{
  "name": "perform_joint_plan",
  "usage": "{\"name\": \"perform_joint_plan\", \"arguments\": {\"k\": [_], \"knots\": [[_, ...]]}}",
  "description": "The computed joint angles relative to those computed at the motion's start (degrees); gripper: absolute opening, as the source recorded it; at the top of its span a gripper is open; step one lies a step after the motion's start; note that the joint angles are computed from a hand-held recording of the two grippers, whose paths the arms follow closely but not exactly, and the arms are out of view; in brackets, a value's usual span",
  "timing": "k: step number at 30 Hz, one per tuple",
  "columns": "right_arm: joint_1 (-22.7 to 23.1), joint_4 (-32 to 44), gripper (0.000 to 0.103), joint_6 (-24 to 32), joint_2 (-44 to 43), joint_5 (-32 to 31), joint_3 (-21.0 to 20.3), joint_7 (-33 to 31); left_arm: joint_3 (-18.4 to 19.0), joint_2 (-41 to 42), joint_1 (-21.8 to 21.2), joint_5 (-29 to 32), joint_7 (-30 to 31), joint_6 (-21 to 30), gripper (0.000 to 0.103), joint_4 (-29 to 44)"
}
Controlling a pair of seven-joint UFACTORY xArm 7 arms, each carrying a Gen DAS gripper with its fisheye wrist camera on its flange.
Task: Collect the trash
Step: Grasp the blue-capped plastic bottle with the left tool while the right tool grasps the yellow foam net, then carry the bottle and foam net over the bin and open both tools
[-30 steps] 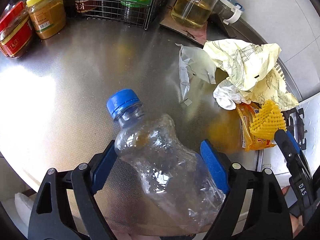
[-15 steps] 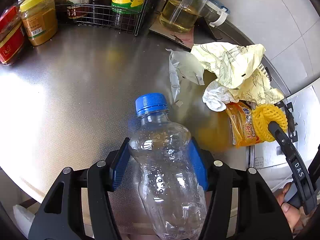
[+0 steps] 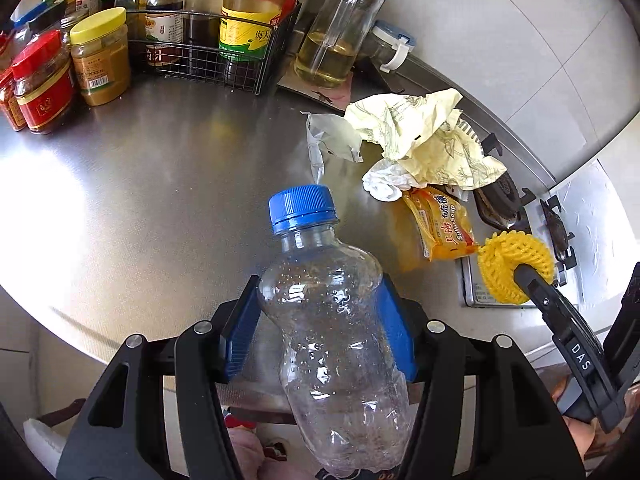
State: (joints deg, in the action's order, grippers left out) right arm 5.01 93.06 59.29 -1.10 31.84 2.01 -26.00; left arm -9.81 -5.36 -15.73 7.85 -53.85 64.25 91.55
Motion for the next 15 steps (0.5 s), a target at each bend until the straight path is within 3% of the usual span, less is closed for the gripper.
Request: {"name": "perform_joint_plan", "arguments": {"k": [8, 15], "knots": [[1.11, -10.96, 0.026, 0.95, -10.14, 0.62, -1.59, -1.71, -2.91, -5.95, -1.41, 2.64, -2.13, 2.19, 0.054, -4.18], [2.69, -22.53, 0.026, 3.18, -19.84, -1.18, -4.02, -2.94, -5.49, -14.16, -2.08, 0.07, -5.63, 3.42, 0.054, -13.41]]}}
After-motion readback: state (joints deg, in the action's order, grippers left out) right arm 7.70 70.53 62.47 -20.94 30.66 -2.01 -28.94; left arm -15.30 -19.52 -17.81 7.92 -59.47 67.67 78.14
